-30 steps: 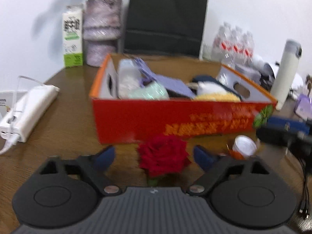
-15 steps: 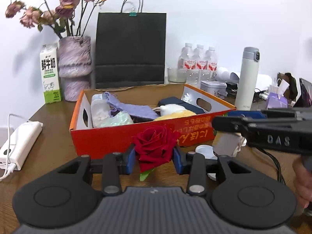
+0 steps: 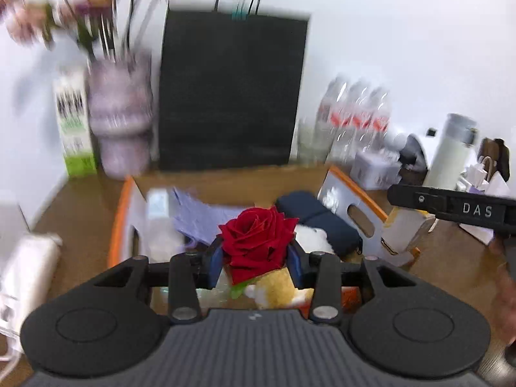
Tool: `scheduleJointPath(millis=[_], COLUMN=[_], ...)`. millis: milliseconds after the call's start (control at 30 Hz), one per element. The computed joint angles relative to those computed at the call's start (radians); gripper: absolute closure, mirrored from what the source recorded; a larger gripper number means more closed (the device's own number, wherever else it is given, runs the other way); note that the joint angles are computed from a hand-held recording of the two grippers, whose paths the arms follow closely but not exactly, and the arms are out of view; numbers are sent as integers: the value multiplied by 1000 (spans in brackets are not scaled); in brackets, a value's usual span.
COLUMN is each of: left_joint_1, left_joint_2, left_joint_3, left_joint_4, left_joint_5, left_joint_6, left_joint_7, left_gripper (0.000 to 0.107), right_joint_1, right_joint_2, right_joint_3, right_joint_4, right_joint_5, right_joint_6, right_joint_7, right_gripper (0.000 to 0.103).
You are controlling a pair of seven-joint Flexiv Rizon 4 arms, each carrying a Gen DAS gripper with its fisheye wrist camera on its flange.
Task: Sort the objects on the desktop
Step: 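Lower the rose and plug into the box, opening both tools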
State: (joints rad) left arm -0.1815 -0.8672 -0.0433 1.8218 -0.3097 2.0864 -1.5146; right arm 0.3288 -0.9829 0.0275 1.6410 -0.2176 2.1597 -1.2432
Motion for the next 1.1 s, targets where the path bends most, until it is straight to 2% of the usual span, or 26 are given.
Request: scheduleJointPath(millis=[33, 67, 167, 200, 233, 300, 333, 367, 400, 433, 500, 533, 600, 667, 733, 800, 833, 867, 900, 933, 967, 1033, 1067, 1100], left_joint_1=[-2, -33, -173, -219, -242, -226, -228, -243, -238, -211, -134, -122, -115, -111, -115, -180, -194, -180, -144, -135, -154, -232, -262, -264], left_joint_2=[-11, -31, -110, -134, -148, -149, -149, -145, -138, -120, -79, -66, -44, -23, -9, -4, 9, 20, 34, 45, 57, 67, 70, 78], left_joint_3=[1, 33, 195, 257, 291, 280, 286, 310, 309, 277, 191, 180, 172, 165, 163, 227, 231, 215, 169, 155, 156, 206, 212, 197], left_joint_4=[-38, -79, -180, -214, -231, -239, -237, -230, -223, -203, -154, -142, -116, -91, -72, -53, -20, 11, 52, 83, 116, 162, 190, 222], left_joint_5=[-32, -81, -218, -245, -250, -199, -183, -184, -176, -156, -102, -95, -107, -129, -142, -180, -193, -156, -121, -109, -155, -256, -303, -314], left_joint_6=[-56, -101, -169, -229, -266, -311, -312, -316, -312, -284, -215, -209, -193, -193, -201, -202, -165, -119, -54, -22, -7, 15, 47, 82], left_joint_7=[-1, 3, 20, 50, 59, 80, 74, 56, 43, 33, 31, 34, 20, 0, -15, -25, -10, -30, -44, -60, -47, -20, -16, -26], left_gripper=[66, 66, 65, 64, 59, 53, 46, 39, 25, 17, 11, 8, 7, 7, 6, 7, 6, 5, 4, 4, 4, 4, 4, 4], right_joint_1=[7, 14, 69, 87, 107, 104, 91, 70, 56, 43, 12, 28, 54, 47, 12, -40, -51, -59, -68, -97, -141, -228, -239, -223], right_joint_2=[-15, -28, -76, -88, -103, -113, -113, -110, -107, -101, -92, -84, -72, -63, -43, -25, -14, -3, 7, 15, 14, 10, 19, 32], right_joint_3=[-9, -19, -88, -113, -138, -136, -120, -94, -77, -61, -23, -44, -76, -67, -25, 33, 44, 52, 61, 91, 138, 220, 220, 207], right_joint_4=[-44, -75, -144, -161, -178, -200, -203, -202, -197, -188, -174, -163, -146, -138, -125, -104, -87, -66, -41, -2, 29, 90, 126, 156], right_joint_5=[15, 20, 67, 75, 84, 75, 66, 53, 46, 44, 21, 38, 65, 59, 18, -25, -30, -33, -40, -65, -102, -198, -239, -215], right_joint_6=[-53, -87, -156, -183, -217, -276, -282, -276, -266, -246, -219, -212, -200, -206, -234, -226, -212, -198, -186, -161, -135, -102, -83, -61], right_joint_7=[21, 29, 34, 30, 29, 37, 40, 40, 42, 45, 46, 50, 54, 56, 55, 53, 55, 58, 58, 53, 58, 98, 115, 90], right_gripper=[66, 66, 66, 66, 66, 66, 64, 57, 50, 37, 32, 31, 29, 24, 22, 22, 20, 17, 16, 16, 16, 16, 16, 16])
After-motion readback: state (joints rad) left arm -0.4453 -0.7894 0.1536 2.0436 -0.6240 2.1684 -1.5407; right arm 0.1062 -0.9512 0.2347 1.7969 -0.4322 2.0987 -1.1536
